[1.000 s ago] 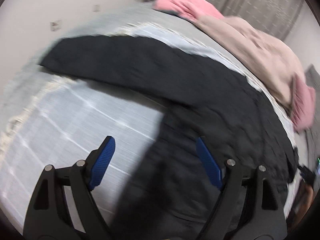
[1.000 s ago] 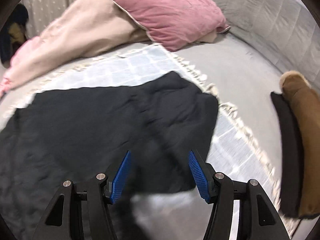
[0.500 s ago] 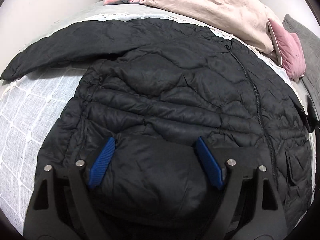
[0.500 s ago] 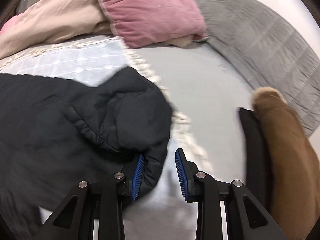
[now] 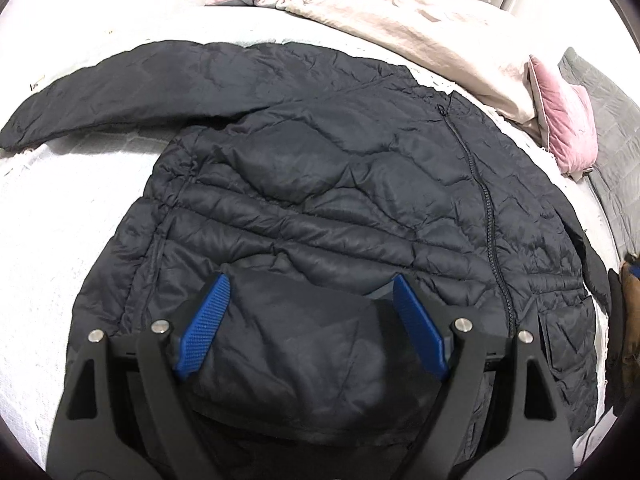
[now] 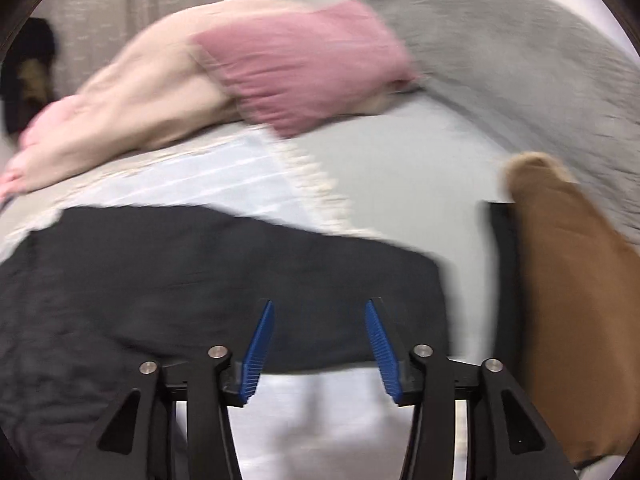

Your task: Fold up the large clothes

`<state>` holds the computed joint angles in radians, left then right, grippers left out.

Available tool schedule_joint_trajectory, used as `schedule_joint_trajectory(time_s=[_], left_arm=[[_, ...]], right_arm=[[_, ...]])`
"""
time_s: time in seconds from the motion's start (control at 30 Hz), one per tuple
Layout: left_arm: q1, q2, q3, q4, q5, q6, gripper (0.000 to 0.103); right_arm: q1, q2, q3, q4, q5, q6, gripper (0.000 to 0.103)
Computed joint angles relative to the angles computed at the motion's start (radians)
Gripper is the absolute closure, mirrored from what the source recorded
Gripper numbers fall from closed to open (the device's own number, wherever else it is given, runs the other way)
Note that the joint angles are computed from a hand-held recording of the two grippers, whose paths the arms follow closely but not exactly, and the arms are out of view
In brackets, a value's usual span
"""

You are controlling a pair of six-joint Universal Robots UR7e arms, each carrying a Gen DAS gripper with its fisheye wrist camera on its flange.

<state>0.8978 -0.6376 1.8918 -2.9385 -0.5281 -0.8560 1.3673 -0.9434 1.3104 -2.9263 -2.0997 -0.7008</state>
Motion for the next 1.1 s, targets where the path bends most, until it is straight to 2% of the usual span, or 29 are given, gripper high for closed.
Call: schedule_joint_trajectory(time_s=[0.07,0.13,0.3,0.4,0.5,0.53,0.6,0.63,0.7,0.8,0.9,0.97,1.0,1.07,1.1], left_arm=[[0.000,0.012,-0.004,-0.036,0.015,0.049,0.019],[0.008,0.022,-0.015,-0.030,0.028,0.096,0.019],[0.027,-0.015,-0.020,0.148,-0.019,0.099,0.019],[0.014,-0.042,-0.007,0.258,-0.032,0.131,0.019],[-0.002,-0.072,0.017,0.324,-0.053,0.158,0.019],[-0.006,-0.085,0.022,0.357,-0.063,0.147,0.019],[-0.015,-0.114,0.028,0.439,-0.093,0.113,0.019],[-0.020,-0.128,0.034,0.468,-0.102,0.095,0.019],[-0.035,-0.160,0.056,0.501,-0.113,0.060,0.019],[-0.051,-0.209,0.093,0.488,-0.124,0.023,0.019],[-0.059,-0.270,0.132,0.475,-0.126,-0.040,0.019],[-0.062,-0.308,0.163,0.465,-0.110,-0.111,0.018],[-0.059,-0.326,0.175,0.471,-0.118,-0.148,0.016],[-0.043,-0.360,0.203,0.476,-0.164,-0.183,0.016],[-0.035,-0.367,0.208,0.485,-0.186,-0.198,0.016]], right_arm=[[0.006,0.025,-0.007,0.069,0.047,0.035,0.052],[0.011,0.069,-0.027,0.098,0.048,0.046,0.052],[-0.028,0.153,-0.094,0.228,-0.010,0.118,0.052],[-0.073,0.097,-0.038,0.209,0.076,0.141,0.052],[-0.082,0.035,0.028,0.203,0.025,0.132,0.052],[-0.077,0.020,0.047,0.211,-0.013,0.135,0.050],[-0.067,0.005,0.080,0.210,-0.147,0.144,0.047],[-0.068,-0.023,0.120,0.200,-0.159,0.139,0.047],[-0.080,-0.090,0.196,0.205,-0.107,0.163,0.047],[-0.089,-0.184,0.284,0.247,-0.016,0.251,0.046],[-0.074,-0.246,0.352,0.239,0.068,0.295,0.045],[-0.051,-0.291,0.407,0.218,0.103,0.283,0.042],[-0.039,-0.301,0.420,0.212,0.114,0.263,0.037],[-0.025,-0.335,0.475,0.185,0.136,0.190,0.029],[-0.023,-0.350,0.488,0.216,0.134,0.158,0.029]])
